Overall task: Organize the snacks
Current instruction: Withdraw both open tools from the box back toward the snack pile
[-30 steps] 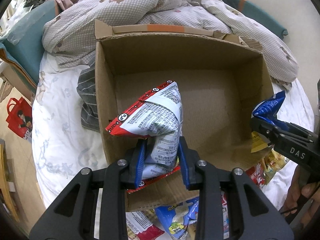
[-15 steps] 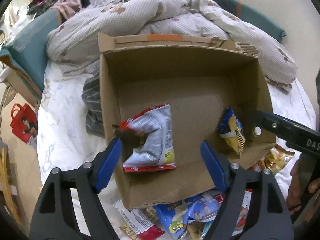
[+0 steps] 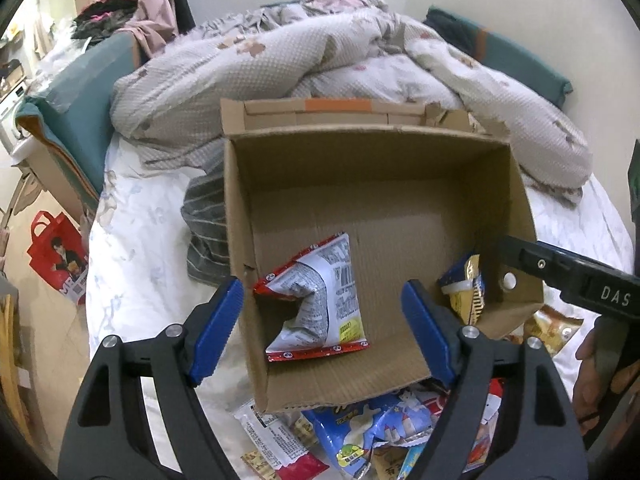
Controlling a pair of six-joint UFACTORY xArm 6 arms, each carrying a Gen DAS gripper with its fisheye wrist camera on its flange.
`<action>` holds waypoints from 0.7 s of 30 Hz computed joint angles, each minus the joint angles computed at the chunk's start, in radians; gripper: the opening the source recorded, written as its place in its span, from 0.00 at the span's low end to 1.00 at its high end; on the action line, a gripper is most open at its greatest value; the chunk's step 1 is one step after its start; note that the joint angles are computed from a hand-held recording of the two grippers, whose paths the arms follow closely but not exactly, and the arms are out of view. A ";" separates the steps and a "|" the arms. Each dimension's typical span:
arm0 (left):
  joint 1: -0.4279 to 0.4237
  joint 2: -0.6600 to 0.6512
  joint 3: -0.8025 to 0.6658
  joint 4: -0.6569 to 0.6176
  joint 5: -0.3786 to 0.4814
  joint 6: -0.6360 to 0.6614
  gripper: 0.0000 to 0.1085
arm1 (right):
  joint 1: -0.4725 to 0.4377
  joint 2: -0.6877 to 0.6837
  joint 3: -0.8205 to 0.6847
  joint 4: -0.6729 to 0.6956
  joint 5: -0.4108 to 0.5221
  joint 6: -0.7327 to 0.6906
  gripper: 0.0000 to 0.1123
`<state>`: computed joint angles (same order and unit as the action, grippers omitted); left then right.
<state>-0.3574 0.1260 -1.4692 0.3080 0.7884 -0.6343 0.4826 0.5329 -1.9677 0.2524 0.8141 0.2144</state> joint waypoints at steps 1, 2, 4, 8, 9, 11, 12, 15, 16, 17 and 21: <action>-0.003 -0.009 0.004 0.018 0.001 -0.014 0.72 | 0.002 -0.011 0.011 -0.001 -0.008 -0.003 0.80; -0.006 -0.022 0.014 0.033 0.001 -0.025 0.72 | 0.006 -0.028 0.026 -0.015 -0.012 0.007 0.80; -0.010 -0.049 0.033 0.058 0.003 -0.044 0.72 | 0.012 -0.078 0.084 -0.019 -0.050 0.022 0.80; -0.016 -0.113 0.077 0.099 0.010 -0.089 0.72 | 0.020 -0.138 0.137 0.015 -0.058 -0.013 0.80; -0.018 -0.135 0.096 0.107 0.013 -0.108 0.72 | 0.023 -0.153 0.152 0.019 -0.058 -0.021 0.80; -0.022 -0.168 0.126 0.106 0.020 -0.133 0.72 | 0.032 -0.192 0.194 0.002 -0.072 -0.016 0.80; -0.023 -0.181 0.140 0.099 0.022 -0.138 0.72 | 0.035 -0.209 0.215 -0.005 -0.081 -0.012 0.80; -0.034 -0.227 0.184 0.104 0.032 -0.159 0.72 | 0.043 -0.272 0.300 0.009 -0.101 -0.025 0.80; -0.036 -0.240 0.196 0.108 0.034 -0.165 0.72 | 0.045 -0.291 0.326 0.013 -0.106 -0.031 0.80; -0.040 -0.254 0.210 0.113 0.036 -0.174 0.72 | 0.048 -0.313 0.356 0.000 -0.112 -0.023 0.80; -0.046 -0.300 0.252 0.110 0.055 -0.207 0.72 | 0.051 -0.389 0.459 0.005 -0.125 -0.018 0.80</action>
